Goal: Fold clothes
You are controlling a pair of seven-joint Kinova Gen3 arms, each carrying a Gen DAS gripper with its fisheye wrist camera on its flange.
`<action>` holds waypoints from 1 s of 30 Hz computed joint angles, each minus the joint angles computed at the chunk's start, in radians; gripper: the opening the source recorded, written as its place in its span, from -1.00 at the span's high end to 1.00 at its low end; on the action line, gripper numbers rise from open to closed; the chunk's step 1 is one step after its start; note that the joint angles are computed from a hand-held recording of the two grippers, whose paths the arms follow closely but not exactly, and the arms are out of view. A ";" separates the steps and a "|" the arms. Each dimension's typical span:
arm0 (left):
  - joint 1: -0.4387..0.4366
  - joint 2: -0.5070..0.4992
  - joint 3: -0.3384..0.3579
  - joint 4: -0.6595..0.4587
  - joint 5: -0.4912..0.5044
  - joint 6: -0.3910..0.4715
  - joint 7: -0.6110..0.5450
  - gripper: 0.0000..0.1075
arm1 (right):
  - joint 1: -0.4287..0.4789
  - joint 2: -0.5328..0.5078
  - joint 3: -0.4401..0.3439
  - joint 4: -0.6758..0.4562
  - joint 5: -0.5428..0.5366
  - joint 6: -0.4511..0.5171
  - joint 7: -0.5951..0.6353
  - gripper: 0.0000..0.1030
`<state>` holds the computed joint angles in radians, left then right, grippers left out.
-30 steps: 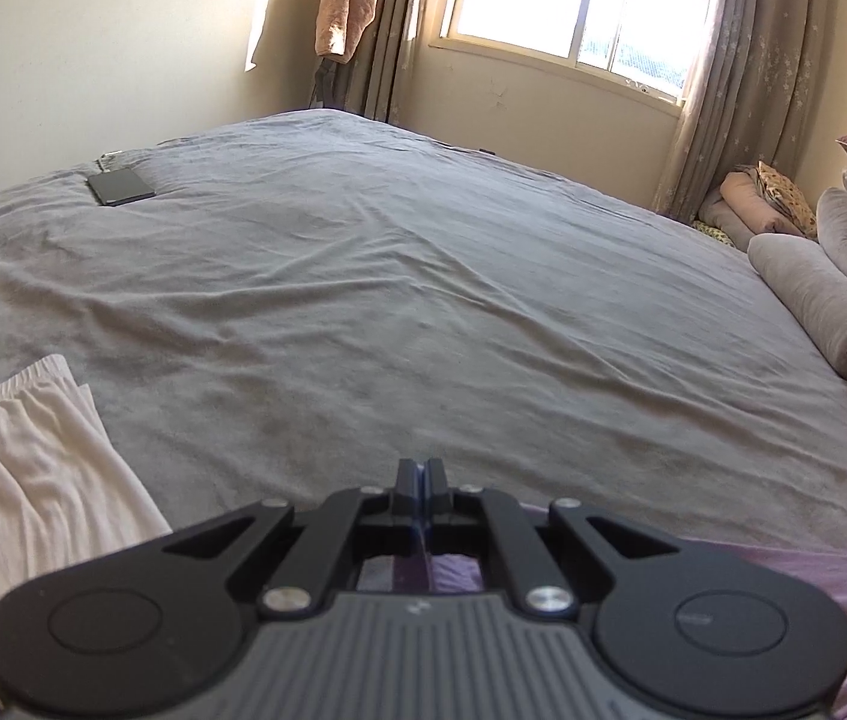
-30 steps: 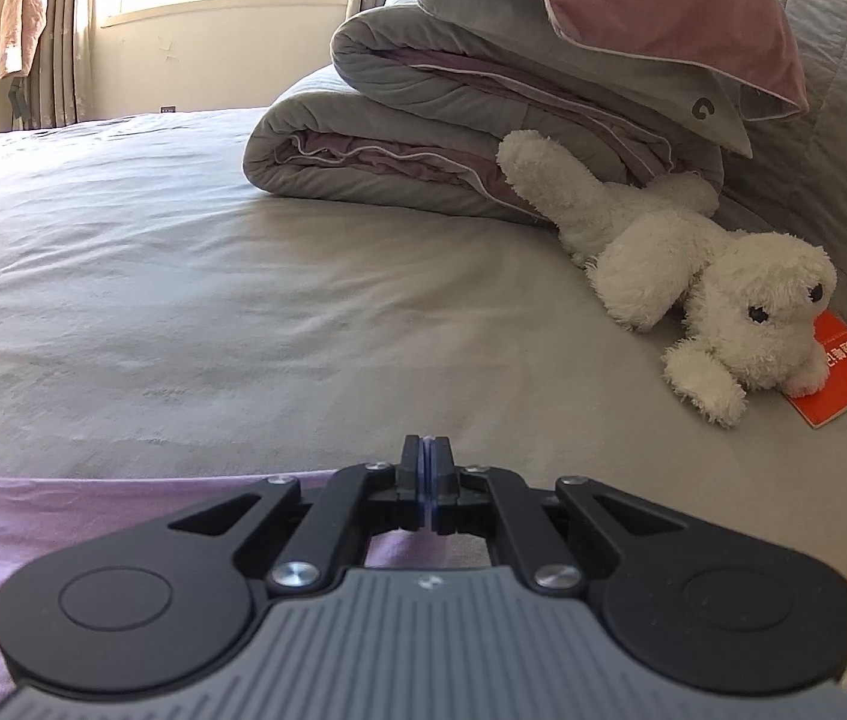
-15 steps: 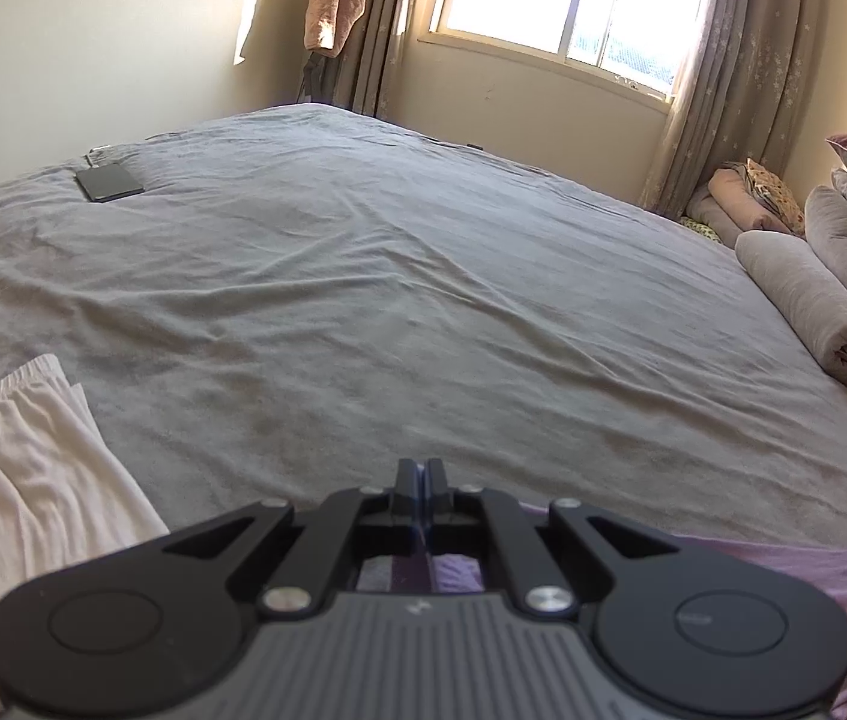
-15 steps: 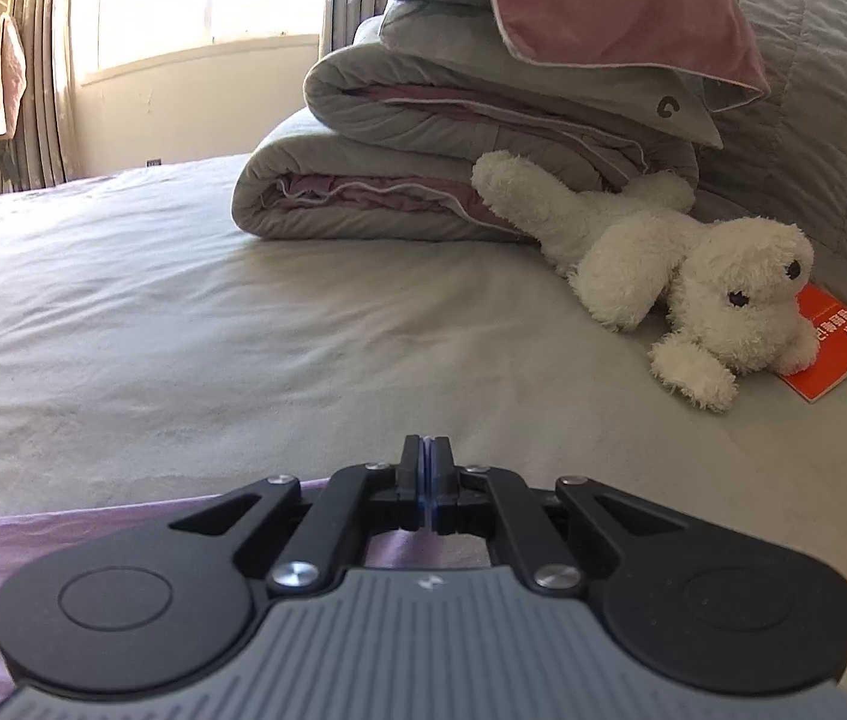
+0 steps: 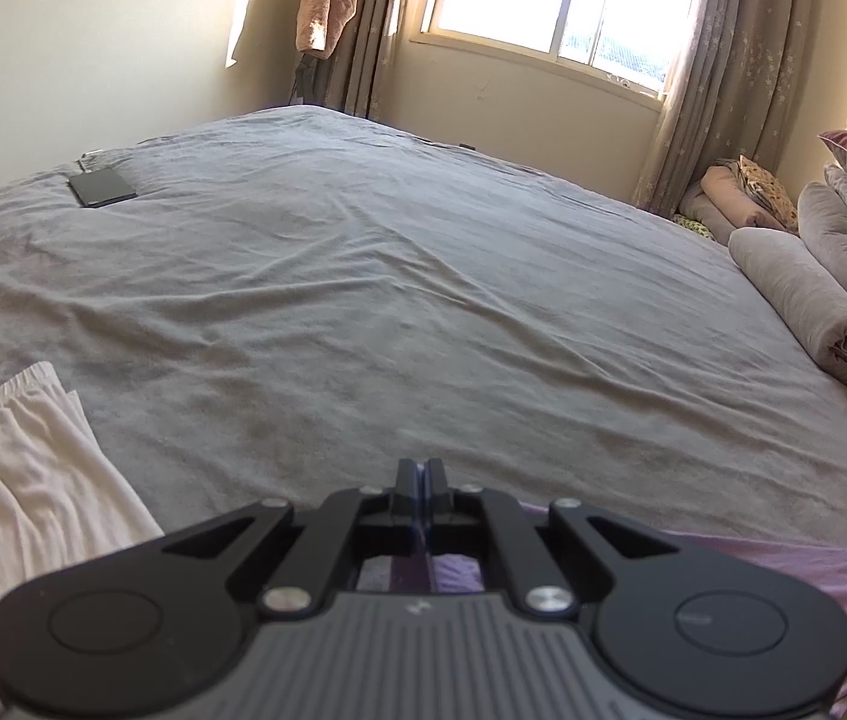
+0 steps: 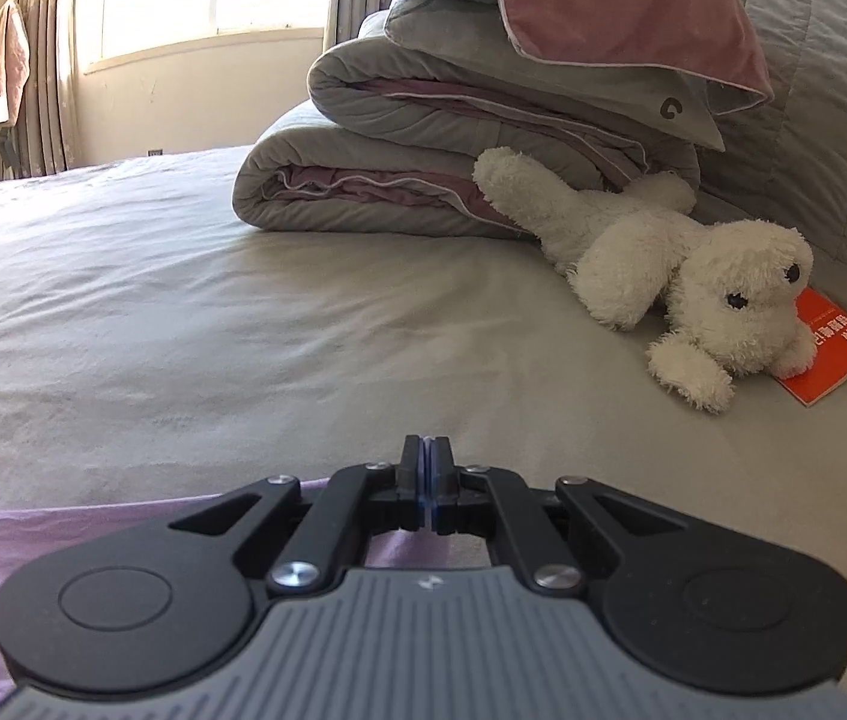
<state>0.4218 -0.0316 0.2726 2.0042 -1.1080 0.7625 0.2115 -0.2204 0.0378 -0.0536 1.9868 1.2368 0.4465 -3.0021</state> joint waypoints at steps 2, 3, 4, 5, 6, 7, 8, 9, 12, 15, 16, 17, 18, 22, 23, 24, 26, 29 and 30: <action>-0.002 -0.017 0.000 0.010 -0.010 -0.009 0.007 0.98 | -0.003 -0.025 -0.004 0.015 0.033 0.005 -0.055 0.96; -0.005 -0.029 0.003 0.017 -0.018 -0.016 0.017 0.98 | 0.000 -0.045 -0.008 0.023 0.033 0.009 -0.072 0.96; -0.009 -0.041 0.007 0.025 -0.027 -0.020 0.023 0.98 | 0.006 -0.070 -0.013 0.036 0.032 0.009 -0.091 0.97; -0.014 -0.053 0.014 0.034 -0.039 -0.022 0.029 0.98 | 0.015 -0.102 -0.019 0.054 0.029 0.005 -0.108 0.97; -0.019 -0.064 0.022 0.044 -0.051 -0.023 0.035 0.97 | 0.024 -0.136 -0.030 0.073 0.023 0.006 -0.118 0.96; -0.025 -0.074 0.031 0.055 -0.066 -0.027 0.042 0.97 | 0.035 -0.168 -0.043 0.092 0.013 0.011 -0.121 0.97; -0.030 -0.085 0.040 0.067 -0.081 -0.031 0.049 0.97 | 0.046 -0.200 -0.053 0.110 -0.005 0.013 -0.114 0.97; -0.036 -0.097 0.048 0.082 -0.096 -0.039 0.056 0.97 | 0.054 -0.230 -0.059 0.126 -0.039 0.015 -0.092 0.96; -0.051 -0.139 0.080 0.130 -0.143 -0.061 0.069 0.97 | 0.064 -0.314 -0.084 0.175 -0.145 0.049 -0.013 0.97; -0.058 -0.180 0.116 0.166 -0.146 -0.052 0.033 0.97 | 0.072 -0.402 -0.107 0.231 -0.234 0.075 0.039 0.97; -0.060 -0.195 0.128 0.175 -0.138 -0.047 0.019 0.97 | 0.074 -0.428 -0.116 0.246 -0.260 0.084 0.055 0.96; -0.063 -0.210 0.141 0.184 -0.129 -0.042 0.004 0.97 | 0.077 -0.452 -0.129 0.259 -0.283 0.096 0.069 0.96; -0.068 -0.223 0.156 0.192 -0.123 -0.037 -0.004 0.97 | 0.080 -0.474 -0.144 0.270 -0.307 0.111 0.081 0.97; -0.092 -0.280 0.201 0.226 -0.087 -0.037 -0.039 0.97 | 0.099 -0.559 -0.203 0.304 -0.397 0.159 0.125 0.97; -0.097 -0.297 0.207 0.236 -0.076 -0.041 -0.051 0.97 | 0.103 -0.581 -0.214 0.311 -0.418 0.168 0.137 0.97; -0.101 -0.315 0.212 0.246 -0.064 -0.047 -0.064 0.97 | 0.106 -0.604 -0.222 0.318 -0.442 0.175 0.150 0.97; -0.103 -0.349 0.219 0.265 -0.044 -0.064 -0.102 0.97 | 0.112 -0.647 -0.240 0.329 -0.486 0.192 0.181 0.97; -0.103 -0.390 0.228 0.284 -0.003 -0.081 -0.165 0.97 | 0.118 -0.724 -0.266 0.350 -0.556 0.227 0.230 0.97; -0.104 -0.397 0.234 0.287 0.012 -0.083 -0.186 0.97 | 0.122 -0.746 -0.276 0.357 -0.579 0.237 0.245 0.97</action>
